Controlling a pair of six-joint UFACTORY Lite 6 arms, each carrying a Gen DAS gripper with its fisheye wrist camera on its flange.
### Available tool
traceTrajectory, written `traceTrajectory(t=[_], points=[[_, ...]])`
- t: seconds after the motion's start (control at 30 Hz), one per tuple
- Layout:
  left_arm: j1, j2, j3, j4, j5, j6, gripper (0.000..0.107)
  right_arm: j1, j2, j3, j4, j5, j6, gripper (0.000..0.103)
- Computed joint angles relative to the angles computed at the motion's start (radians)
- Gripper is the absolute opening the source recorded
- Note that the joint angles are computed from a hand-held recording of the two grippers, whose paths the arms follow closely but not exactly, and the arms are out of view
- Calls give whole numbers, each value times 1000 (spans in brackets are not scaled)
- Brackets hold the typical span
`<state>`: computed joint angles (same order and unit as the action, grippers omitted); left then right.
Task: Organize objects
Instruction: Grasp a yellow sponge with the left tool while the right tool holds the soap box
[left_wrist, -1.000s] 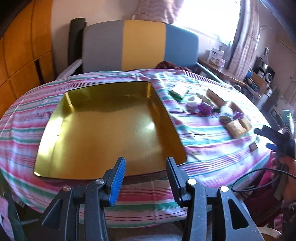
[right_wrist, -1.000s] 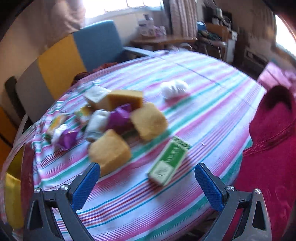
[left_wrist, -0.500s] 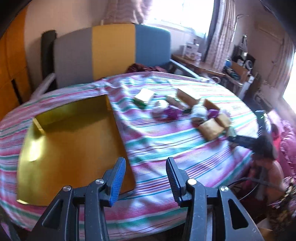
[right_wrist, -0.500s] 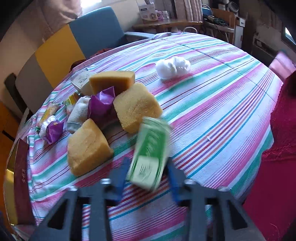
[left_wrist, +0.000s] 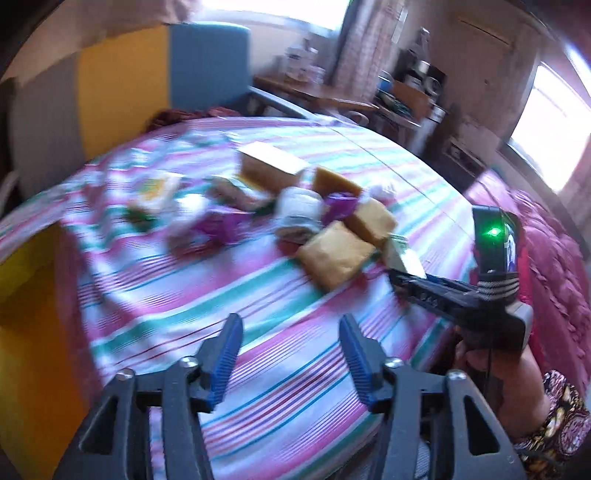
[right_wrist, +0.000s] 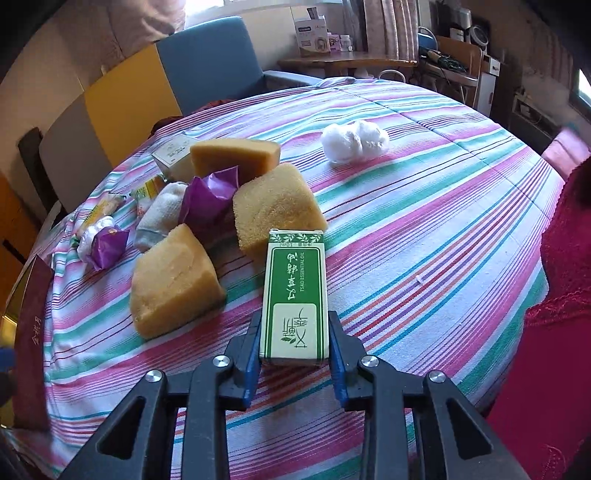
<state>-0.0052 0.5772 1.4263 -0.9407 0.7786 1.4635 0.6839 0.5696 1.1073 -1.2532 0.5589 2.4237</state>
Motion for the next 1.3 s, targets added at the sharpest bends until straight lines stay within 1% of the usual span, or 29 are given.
traceTrajectory(t=[0.1,0.17,0.23,0.27,0.3,0.4,0.47,0.6,0.77,0.8,0.83,0.87,0.97,1.1,1.2,1.3], points=[[-62,113,125,26,46,-58,64,5,-4,-4,2,4,-2,32],[-105,187,209,48,27,-105,66,3,-9,-13,-9,-1,10,32],[-137,231,253,32,-6,-62,70,1,-7,-12,-12,-3,9,32],[-159,243,263,34,-50,-45,70,2,-5,-9,-11,0,4,32],[-173,260,279,33,-67,-20,70,4,-3,-7,-9,3,0,32],[-205,297,320,49,-85,28,70,4,-3,-8,-9,2,0,32],[-221,323,346,65,-78,56,70,0,-11,-20,-26,-8,24,32],[-260,350,359,94,-119,76,70,-1,-8,-15,-21,-8,15,32],[-269,436,450,130,-78,-7,68,1,-2,-6,-6,0,-7,32],[-266,441,448,123,-72,-11,68,2,-1,-5,-6,1,-7,32],[-259,435,426,94,-78,1,64,3,-1,-5,-7,1,-5,32],[-255,435,417,71,-85,15,63,3,-1,-5,-7,1,-5,32],[-209,441,397,-21,-15,91,59,4,2,-3,-5,5,-9,32],[-154,361,227,-172,-44,286,56,9,8,5,7,15,-25,32],[-124,319,144,-242,-57,356,55,15,20,21,23,30,-47,32],[-90,258,25,-338,-76,490,55,21,30,33,33,45,-61,32]])
